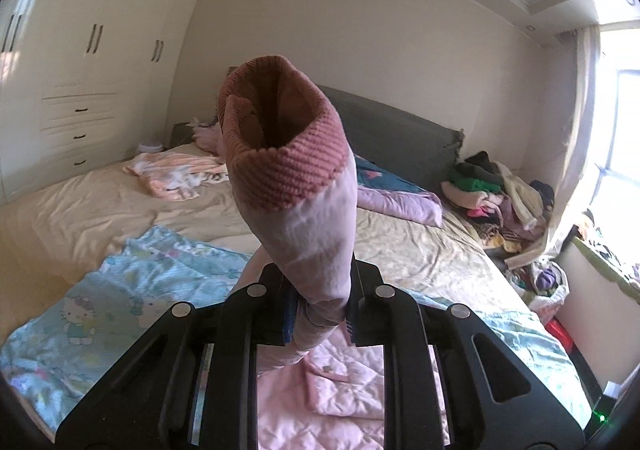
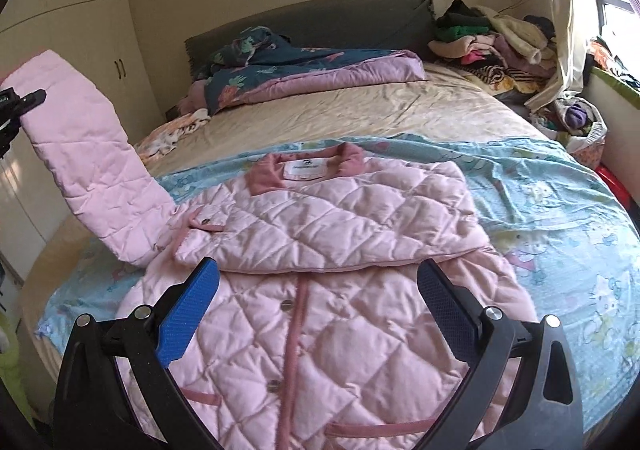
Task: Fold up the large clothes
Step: 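Lift the held sleeve up with the left gripper, then fold the sleeve across the jacket body and open the left gripper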
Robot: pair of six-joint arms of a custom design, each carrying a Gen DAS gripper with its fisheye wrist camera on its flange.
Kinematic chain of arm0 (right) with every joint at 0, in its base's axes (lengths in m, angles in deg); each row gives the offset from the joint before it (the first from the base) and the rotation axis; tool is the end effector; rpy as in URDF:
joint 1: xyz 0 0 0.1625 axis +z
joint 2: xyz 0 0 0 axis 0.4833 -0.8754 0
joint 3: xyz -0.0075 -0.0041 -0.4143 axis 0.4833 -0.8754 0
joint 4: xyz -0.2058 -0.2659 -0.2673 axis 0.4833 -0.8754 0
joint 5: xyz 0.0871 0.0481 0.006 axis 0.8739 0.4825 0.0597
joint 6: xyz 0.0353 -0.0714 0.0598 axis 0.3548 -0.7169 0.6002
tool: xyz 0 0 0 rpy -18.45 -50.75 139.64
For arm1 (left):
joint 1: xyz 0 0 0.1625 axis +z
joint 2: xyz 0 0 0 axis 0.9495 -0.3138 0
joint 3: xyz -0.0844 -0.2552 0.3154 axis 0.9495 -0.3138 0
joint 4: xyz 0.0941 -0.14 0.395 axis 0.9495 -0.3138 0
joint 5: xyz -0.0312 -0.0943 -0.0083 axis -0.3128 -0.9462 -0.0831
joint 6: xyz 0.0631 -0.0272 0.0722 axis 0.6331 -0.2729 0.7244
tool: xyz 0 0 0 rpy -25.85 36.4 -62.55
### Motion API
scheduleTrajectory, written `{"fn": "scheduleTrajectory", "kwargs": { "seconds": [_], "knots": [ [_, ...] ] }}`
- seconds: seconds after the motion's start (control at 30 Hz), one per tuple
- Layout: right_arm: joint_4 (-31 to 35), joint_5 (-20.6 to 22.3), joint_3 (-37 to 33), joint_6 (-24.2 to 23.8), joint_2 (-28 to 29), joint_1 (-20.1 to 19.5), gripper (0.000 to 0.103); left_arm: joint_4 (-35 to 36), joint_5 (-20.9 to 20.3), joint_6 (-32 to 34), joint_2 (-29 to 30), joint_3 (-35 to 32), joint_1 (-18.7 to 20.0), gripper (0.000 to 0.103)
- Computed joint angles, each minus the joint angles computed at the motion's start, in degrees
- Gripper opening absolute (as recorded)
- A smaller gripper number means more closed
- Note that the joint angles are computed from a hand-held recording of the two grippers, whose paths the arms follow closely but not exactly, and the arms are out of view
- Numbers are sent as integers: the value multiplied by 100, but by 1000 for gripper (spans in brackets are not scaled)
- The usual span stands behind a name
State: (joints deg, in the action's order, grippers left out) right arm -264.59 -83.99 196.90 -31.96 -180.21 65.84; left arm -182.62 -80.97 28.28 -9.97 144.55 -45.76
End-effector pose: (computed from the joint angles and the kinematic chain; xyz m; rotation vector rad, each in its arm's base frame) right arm 0.1089 -0.3210 0.2852 0.1279 -2.1938 1.2617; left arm -0.3823 -0.4257 0.1961 0.6467 2.3197 -1.4928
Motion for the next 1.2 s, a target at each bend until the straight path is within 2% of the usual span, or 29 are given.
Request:
{"fn": "scheduleTrajectory", "kwargs": {
  "seconds": [0.37, 0.67, 1.0, 1.2],
  "knots": [
    [-37, 81, 200, -110, -576, -252, 99, 363, -464, -101, 499, -351, -130, 6],
    [-139, 292, 340, -253, -963, -638, 99, 572, -771, -205, 915, -576, -147, 5],
    [-366, 391, 480, -492, -1255, -1122, 99, 873, -1050, -347, 1436, -847, -227, 5],
    [-284, 674, 582, -473, -1572, -1603, 99, 1154, -1245, -377, 1777, -1031, -247, 5]
  ]
}}
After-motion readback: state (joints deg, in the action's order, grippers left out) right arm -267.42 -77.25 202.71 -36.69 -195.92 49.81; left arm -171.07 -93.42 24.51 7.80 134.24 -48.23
